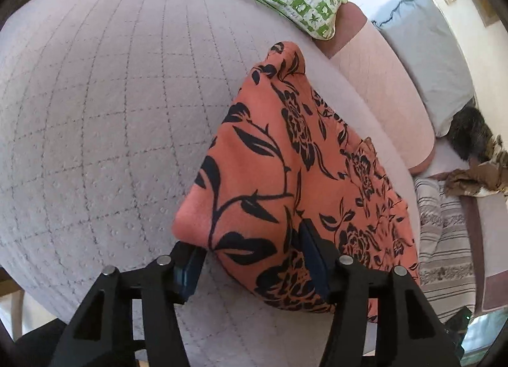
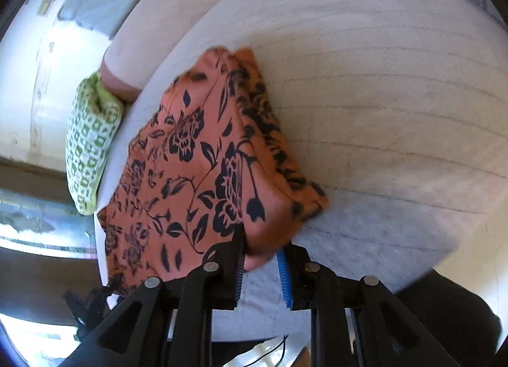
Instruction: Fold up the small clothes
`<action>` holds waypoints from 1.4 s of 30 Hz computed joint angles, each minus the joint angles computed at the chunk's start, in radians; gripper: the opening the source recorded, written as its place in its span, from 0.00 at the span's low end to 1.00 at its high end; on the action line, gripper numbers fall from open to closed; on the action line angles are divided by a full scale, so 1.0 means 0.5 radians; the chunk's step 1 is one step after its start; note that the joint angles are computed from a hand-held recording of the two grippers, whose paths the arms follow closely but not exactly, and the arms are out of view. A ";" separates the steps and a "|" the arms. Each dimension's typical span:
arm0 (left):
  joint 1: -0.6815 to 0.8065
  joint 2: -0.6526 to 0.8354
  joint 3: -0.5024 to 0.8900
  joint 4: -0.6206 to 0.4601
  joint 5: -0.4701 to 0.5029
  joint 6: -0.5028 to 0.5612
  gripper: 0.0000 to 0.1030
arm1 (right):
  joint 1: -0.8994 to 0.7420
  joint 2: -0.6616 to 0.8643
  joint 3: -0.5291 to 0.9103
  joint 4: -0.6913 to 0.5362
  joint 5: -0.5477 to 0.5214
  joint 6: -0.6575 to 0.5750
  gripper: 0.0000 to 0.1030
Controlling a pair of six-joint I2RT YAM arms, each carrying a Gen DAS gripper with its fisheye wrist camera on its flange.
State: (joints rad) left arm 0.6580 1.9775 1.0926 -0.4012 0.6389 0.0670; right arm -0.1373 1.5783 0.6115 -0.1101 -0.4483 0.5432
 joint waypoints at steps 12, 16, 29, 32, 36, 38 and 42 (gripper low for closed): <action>-0.084 -0.149 -0.259 0.445 -0.053 -0.053 0.27 | 0.402 -0.318 0.083 0.084 0.281 0.070 0.21; -0.096 -0.144 -0.271 0.490 -0.080 -0.034 0.29 | 0.680 0.334 0.472 0.277 0.221 0.187 0.19; -0.275 -0.551 -0.518 0.659 -0.264 0.157 0.24 | 0.869 1.004 0.940 0.440 0.086 0.054 0.15; -0.403 -0.756 -0.501 0.536 -0.300 0.165 0.24 | 0.688 0.792 0.700 0.503 -0.066 0.071 0.15; -0.668 -0.939 -0.438 0.418 -0.409 0.094 0.24 | 0.382 0.560 0.424 0.605 -0.197 0.035 0.17; -0.860 -1.002 -0.410 0.369 -0.523 0.044 0.24 | 0.170 0.546 0.330 0.714 -0.387 0.094 0.17; -1.380 -0.980 -0.311 0.308 -0.814 -0.115 0.24 | -0.151 0.572 0.227 0.869 -0.708 0.132 0.17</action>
